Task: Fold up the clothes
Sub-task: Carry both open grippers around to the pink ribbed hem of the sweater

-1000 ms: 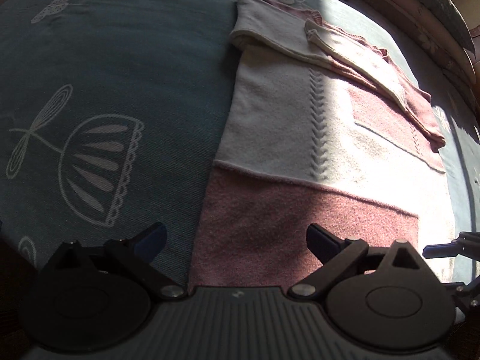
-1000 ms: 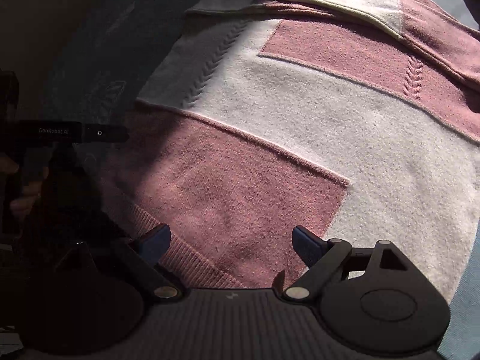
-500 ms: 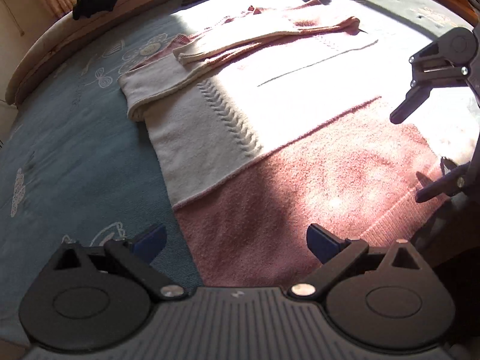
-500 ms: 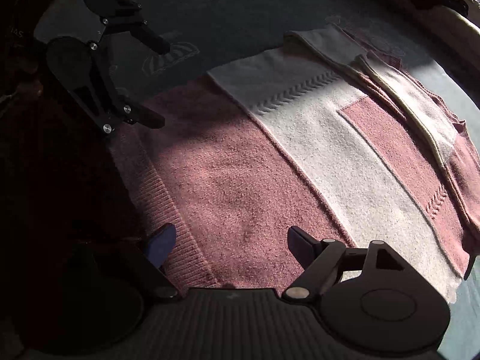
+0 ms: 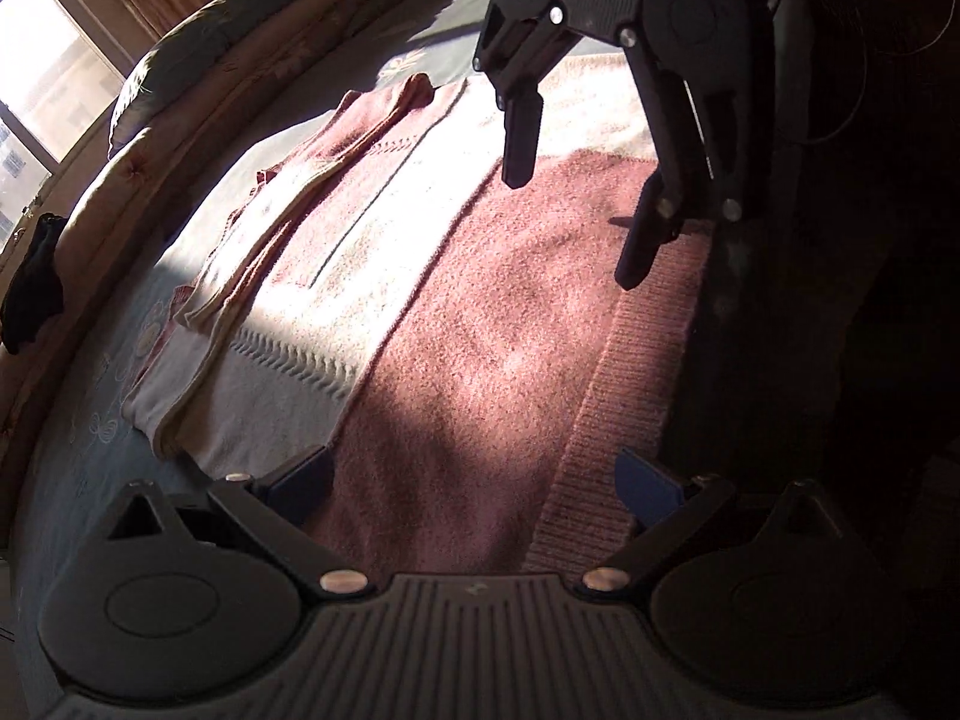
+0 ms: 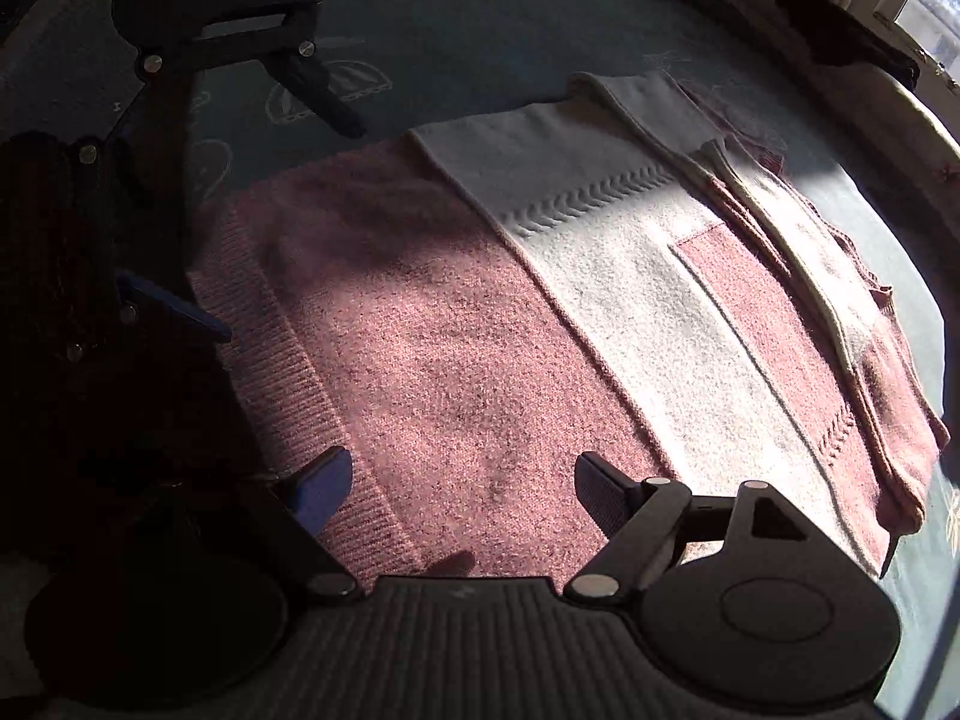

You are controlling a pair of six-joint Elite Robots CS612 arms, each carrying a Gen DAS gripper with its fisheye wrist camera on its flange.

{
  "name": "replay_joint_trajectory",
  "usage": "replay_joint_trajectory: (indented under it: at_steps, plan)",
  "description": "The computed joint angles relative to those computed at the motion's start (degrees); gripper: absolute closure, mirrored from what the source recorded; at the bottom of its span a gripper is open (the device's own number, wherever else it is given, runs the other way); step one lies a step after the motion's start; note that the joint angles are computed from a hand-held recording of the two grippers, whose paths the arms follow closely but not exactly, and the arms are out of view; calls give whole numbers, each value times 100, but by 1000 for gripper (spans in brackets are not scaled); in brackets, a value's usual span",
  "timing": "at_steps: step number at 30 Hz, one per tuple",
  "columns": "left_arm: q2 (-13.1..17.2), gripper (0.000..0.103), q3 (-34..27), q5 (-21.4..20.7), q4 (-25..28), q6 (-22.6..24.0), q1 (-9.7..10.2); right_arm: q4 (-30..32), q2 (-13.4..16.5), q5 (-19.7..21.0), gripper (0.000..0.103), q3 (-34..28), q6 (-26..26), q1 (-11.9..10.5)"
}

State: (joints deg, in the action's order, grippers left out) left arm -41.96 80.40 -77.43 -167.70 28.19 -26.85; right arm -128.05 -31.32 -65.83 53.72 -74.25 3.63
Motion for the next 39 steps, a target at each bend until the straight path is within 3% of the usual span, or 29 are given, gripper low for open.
replay_joint_trajectory:
  at_steps: [3, 7, 10, 12, 18, 23, 26, 28, 31, 34, 36, 39]
  plan:
    - [24, 4, 60, 44, -409, 305, 77, -118, 26, 103, 18, -11, -142, -4]
    - [154, 4, -171, -130, -573, 535, 253, -653, 48, 343, 18, 98, -1121, -40]
    - [267, 3, -443, -493, -569, 715, 404, -511, 123, 693, 18, -10, -1933, -84]
    - [403, 3, -773, -705, -241, 591, 501, -182, 200, 869, 18, -179, -2296, -99]
    - [656, 3, -1182, -1029, -157, 198, 580, 396, 367, 1006, 18, -510, -2068, -103]
    - [688, 3, -1087, -801, -540, 626, 480, 166, 343, 1034, 18, -323, -1814, -93]
    - [651, 3, -878, -419, -1034, 789, 325, -414, 239, 1103, 18, 15, -1410, -83]
    - [578, 3, -678, -30, -1335, 786, 180, -1280, 83, 1206, 18, 470, -809, -110]
    - [372, 3, -264, 425, -1567, 917, -52, -2340, -216, 1372, 18, 1225, -403, -226]
    - [268, 3, 93, 957, -1905, 1134, -288, -3937, -441, 1129, 18, 1989, 241, -290]
    - [153, 3, 347, 1198, -1824, 1058, -439, -4608, -608, 1030, 18, 2405, 602, -331]
    - [159, 3, 592, 1824, -2122, 1271, -644, -5503, -833, 941, 16, 2932, 1232, -399]
